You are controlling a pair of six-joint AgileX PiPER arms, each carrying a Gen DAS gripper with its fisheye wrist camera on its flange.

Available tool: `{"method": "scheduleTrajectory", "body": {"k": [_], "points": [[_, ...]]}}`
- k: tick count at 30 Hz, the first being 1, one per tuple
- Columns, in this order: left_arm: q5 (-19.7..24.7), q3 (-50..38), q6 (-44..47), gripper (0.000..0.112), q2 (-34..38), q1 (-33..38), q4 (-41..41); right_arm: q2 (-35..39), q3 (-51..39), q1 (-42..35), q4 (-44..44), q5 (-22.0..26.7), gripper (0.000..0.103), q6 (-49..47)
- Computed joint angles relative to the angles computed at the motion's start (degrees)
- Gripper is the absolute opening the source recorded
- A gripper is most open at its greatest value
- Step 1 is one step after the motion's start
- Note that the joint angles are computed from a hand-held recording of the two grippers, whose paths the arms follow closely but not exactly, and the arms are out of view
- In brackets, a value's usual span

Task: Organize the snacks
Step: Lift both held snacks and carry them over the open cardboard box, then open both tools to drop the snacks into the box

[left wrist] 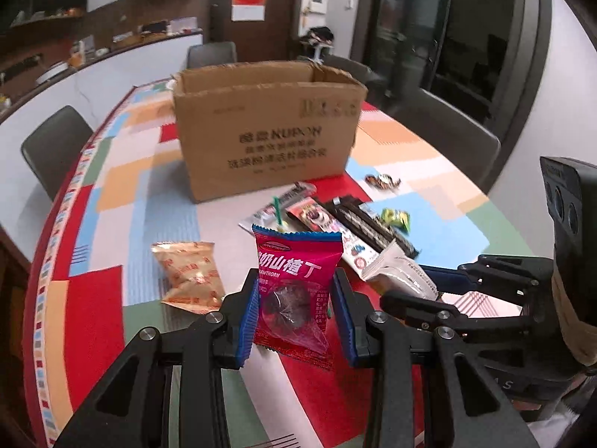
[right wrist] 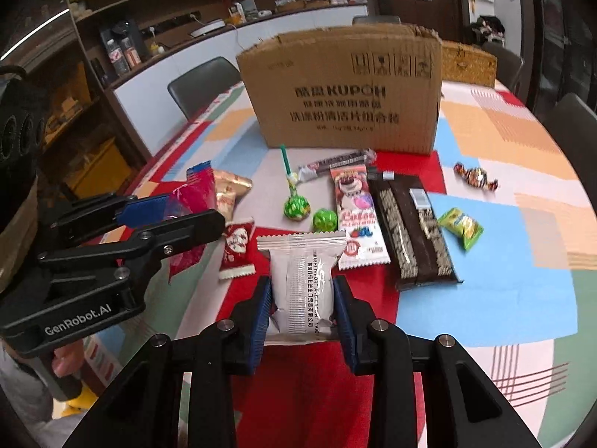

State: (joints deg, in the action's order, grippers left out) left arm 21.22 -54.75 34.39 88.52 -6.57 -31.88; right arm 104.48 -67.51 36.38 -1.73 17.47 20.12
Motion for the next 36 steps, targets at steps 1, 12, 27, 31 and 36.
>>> {"method": "scheduleTrajectory", "body": {"k": [1,12,27,31,36], "points": [[-0.55,0.11,-1.52,0.037,-0.66,-0.06,1.35,-0.35,-0.02,0.13,-1.84,-0.02,0.034,1.53],[-1.88,-7.74,-6.02,0.037,-0.09,0.64,4.6,-2.34,-5.92,-1.21,-17.41,0.11,0.034,13.27],[5.33,-31.91,-10.68,0.037,11.3,2.78,8.93,5.25,-26.51,-4.7,-19.77,4.16,0.034,10.0],[7.81,-39.51,-14.57,0.037,15.51,2.65,13.08,9.83,-35.94,-6.24,-14.53,8.08,0.034,4.04],[13.29,-50.67,-17.39,0.037,22.58,3.09,15.61,16.73,-48.91,-8.22,-9.29,14.39,0.034,-1.82]]}}
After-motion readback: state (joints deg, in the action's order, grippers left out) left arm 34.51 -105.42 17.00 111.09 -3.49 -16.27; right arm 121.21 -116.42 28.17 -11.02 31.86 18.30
